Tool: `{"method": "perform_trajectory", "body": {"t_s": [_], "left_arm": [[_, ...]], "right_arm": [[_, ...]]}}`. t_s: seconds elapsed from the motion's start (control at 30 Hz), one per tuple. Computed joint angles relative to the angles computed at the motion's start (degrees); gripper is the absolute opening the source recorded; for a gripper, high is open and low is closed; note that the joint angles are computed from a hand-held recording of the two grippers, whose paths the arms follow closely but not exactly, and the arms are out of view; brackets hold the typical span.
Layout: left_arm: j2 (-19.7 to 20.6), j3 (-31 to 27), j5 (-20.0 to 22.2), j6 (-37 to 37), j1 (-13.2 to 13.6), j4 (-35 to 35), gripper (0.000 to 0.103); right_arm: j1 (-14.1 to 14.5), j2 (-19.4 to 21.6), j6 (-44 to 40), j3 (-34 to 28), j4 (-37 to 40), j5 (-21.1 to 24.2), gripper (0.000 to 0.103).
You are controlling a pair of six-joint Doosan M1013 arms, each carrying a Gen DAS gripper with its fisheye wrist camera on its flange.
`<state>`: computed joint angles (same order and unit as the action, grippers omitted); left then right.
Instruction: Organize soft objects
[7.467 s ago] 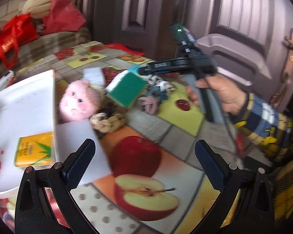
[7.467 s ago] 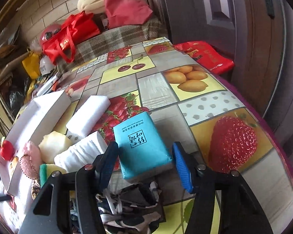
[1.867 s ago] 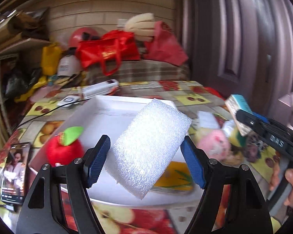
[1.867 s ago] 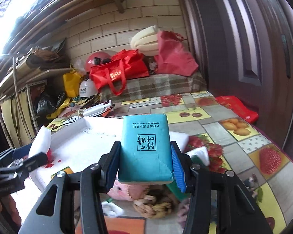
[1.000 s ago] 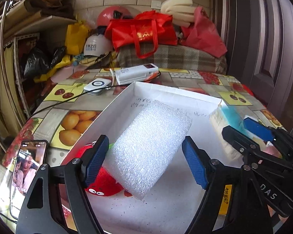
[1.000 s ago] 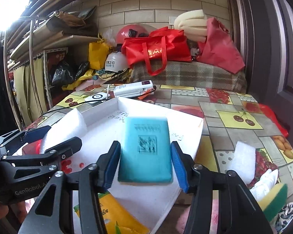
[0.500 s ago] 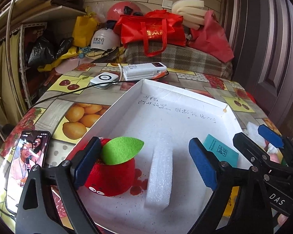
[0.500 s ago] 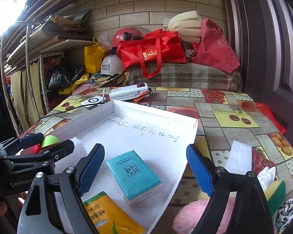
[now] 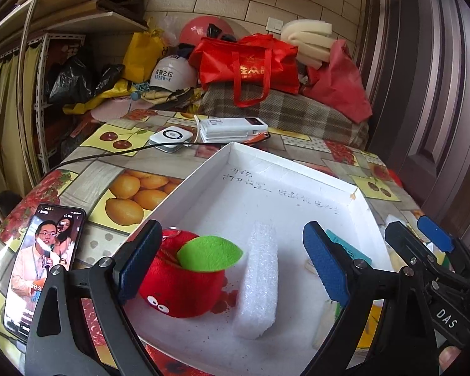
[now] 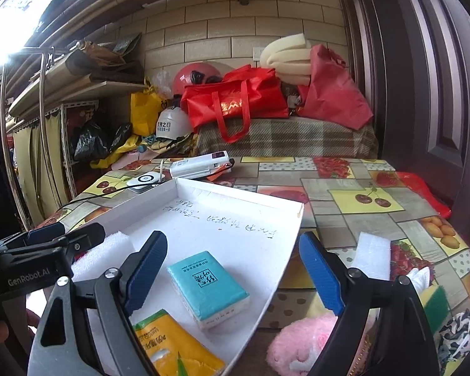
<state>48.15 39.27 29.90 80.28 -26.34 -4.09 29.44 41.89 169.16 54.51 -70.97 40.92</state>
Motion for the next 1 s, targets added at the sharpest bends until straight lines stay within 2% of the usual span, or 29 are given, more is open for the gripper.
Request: {"method": "perform_trajectory", "body": {"t_s": [0.13, 0.3, 0.47, 0.57, 0.67, 0.73, 0.83, 1.0], "left_arm": [[-1.13, 2.14, -2.06, 4.57, -0.26, -3.70, 0.092], [-3.16, 5.84, -5.04, 19.31, -1.30, -14.14, 0.092], [-4.44, 7.73, -3.49, 34.67, -2.49, -24.44, 0.092], [-5.01, 8.38, -0.88, 44.43, -3.24, -29.77, 0.092], [-5.09, 8.02, 3.44, 51.40, -4.20, -31.61, 0.092], [-4.69, 6.90, 7.84, 55.85, -4.94, -32.20, 0.092], [-3.90, 4.98, 13.86, 59.55, -6.14, -31.26, 0.092], [-0.75, -1.33, 23.06, 56.74, -8.34, -24.59, 0.092]], "right_arm": [[0.29, -1.19, 2.01, 2.21, -2.39, 0.10, 0.086], [0.21, -3.94, 6.06, 6.92, -5.41, 1.08, 0.086], [-0.35, -8.43, 13.73, 14.44, -9.18, 5.57, 0.087], [-1.13, -11.83, 19.44, 19.54, -9.10, 11.63, 0.087], [-2.49, -15.18, 23.91, 23.81, -5.71, 14.01, 0.086], [-3.96, -17.57, 24.80, 26.61, -1.45, 12.76, 0.086], [-6.00, -21.03, 24.54, 30.85, 3.19, 6.06, 0.086], [-6.66, -22.54, 19.73, 33.03, 7.02, -1.04, 0.086]]}}
